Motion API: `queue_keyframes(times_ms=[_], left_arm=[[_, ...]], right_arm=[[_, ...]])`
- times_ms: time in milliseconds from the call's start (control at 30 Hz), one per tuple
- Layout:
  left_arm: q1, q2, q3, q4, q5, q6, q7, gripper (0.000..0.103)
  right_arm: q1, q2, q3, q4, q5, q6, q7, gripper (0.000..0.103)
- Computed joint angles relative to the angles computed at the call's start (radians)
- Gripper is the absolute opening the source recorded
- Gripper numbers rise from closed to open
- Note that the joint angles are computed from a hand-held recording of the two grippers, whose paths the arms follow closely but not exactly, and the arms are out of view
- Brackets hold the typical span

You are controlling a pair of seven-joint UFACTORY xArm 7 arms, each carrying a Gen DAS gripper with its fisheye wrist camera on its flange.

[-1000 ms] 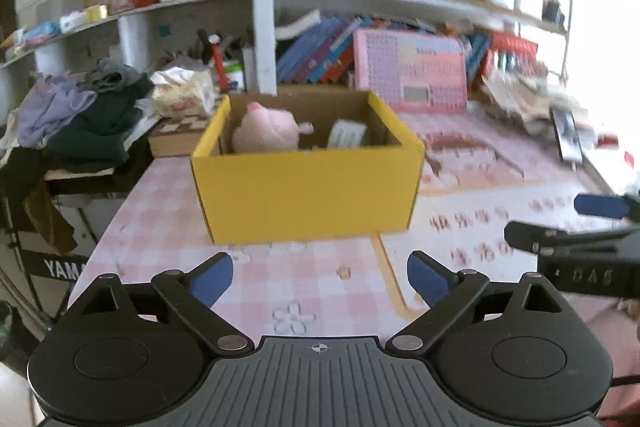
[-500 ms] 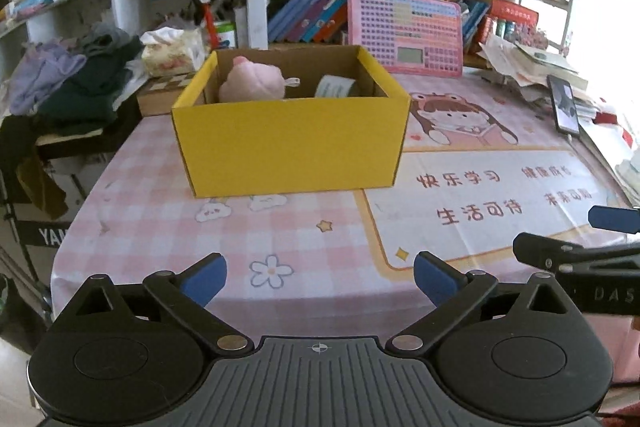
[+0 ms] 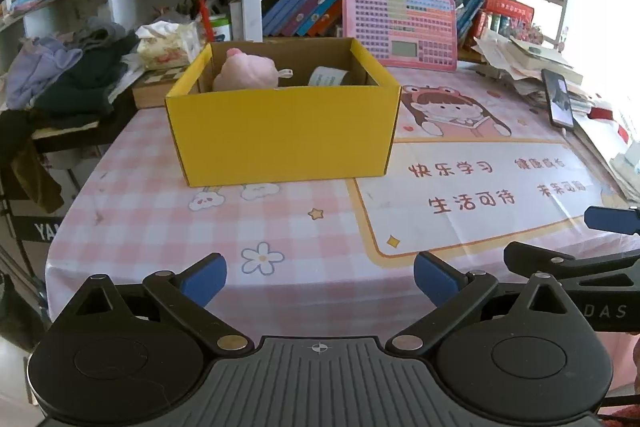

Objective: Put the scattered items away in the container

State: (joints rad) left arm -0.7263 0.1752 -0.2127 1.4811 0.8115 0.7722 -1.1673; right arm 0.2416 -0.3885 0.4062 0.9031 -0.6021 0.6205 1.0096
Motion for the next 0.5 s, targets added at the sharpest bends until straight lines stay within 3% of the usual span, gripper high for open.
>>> queue_keyframes(times_ms=[500], left_arm=[[0.000,0.008,0.001,0.013,-0.043,0.025,0.035,0.103]], right_arm=[[0.008,0.011,-0.007,0.012,0.003,0.029,0.011,0.103]])
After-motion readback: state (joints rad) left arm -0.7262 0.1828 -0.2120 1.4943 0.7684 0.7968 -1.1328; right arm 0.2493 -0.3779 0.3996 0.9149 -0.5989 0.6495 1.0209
